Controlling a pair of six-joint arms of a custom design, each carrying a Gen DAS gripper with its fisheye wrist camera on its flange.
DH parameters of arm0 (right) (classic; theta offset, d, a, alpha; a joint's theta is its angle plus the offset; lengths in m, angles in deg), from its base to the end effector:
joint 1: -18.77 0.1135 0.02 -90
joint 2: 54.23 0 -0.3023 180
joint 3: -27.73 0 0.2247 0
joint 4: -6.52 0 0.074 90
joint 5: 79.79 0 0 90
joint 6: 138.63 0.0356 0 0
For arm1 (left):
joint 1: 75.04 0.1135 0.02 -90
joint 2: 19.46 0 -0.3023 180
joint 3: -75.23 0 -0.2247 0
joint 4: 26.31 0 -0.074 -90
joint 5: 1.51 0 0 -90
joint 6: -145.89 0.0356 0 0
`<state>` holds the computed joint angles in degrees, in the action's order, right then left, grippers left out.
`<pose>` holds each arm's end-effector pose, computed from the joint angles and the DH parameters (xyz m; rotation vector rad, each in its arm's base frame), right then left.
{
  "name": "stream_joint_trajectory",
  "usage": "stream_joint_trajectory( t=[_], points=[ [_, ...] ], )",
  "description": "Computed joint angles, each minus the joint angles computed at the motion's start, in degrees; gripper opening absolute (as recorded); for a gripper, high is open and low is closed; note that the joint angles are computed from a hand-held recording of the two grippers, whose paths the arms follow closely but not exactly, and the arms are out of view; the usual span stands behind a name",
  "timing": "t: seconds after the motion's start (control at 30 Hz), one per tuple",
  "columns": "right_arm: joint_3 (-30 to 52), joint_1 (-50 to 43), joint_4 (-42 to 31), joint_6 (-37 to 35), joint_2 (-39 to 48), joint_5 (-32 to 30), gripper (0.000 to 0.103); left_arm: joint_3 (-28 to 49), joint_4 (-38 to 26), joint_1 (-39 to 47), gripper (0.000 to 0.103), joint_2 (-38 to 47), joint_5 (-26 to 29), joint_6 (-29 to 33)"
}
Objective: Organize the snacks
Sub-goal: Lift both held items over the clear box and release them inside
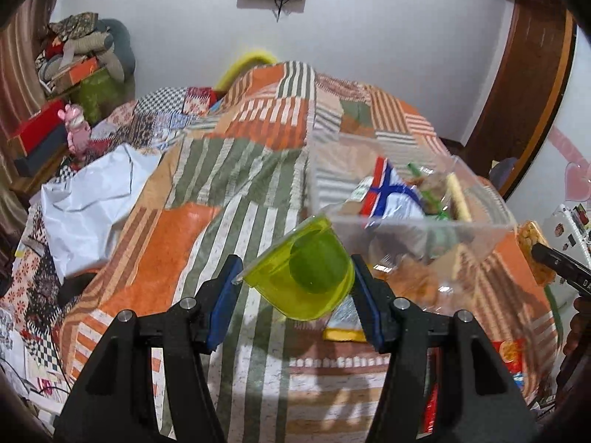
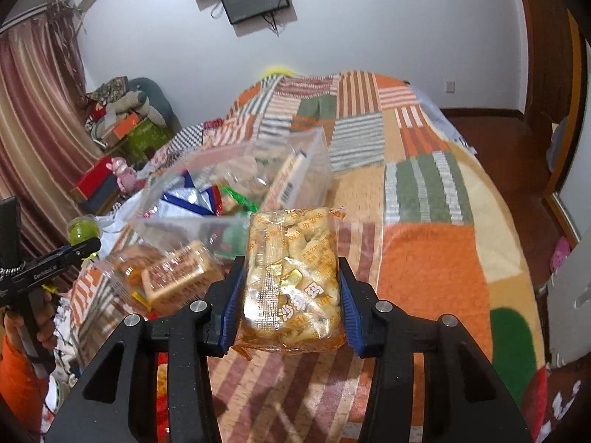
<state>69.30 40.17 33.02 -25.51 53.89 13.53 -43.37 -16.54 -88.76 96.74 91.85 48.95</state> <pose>0.2682 0.1029 0.1242 0.0653 2.2909 0.3429 0.3496 -0.0875 0.1236 0.1687 2.3624 -0.2441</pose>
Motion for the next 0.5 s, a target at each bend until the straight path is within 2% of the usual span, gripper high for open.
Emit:
stream_joint_trajectory(
  t=[0.23, 0.5],
  points=[
    [2.5, 1.1, -0.5, -1.3, -1.7, 0.9, 0.042, 3.8, -2.3, -1.4, 0.057, -1.2, 0.4, -0.2],
    [8.9, 2.3, -1.7, -3.0, 0.5, 0.0, 0.042, 11.9, -6.2, -3.1, 0.058, 2.3, 0.5, 0.0]
  ],
)
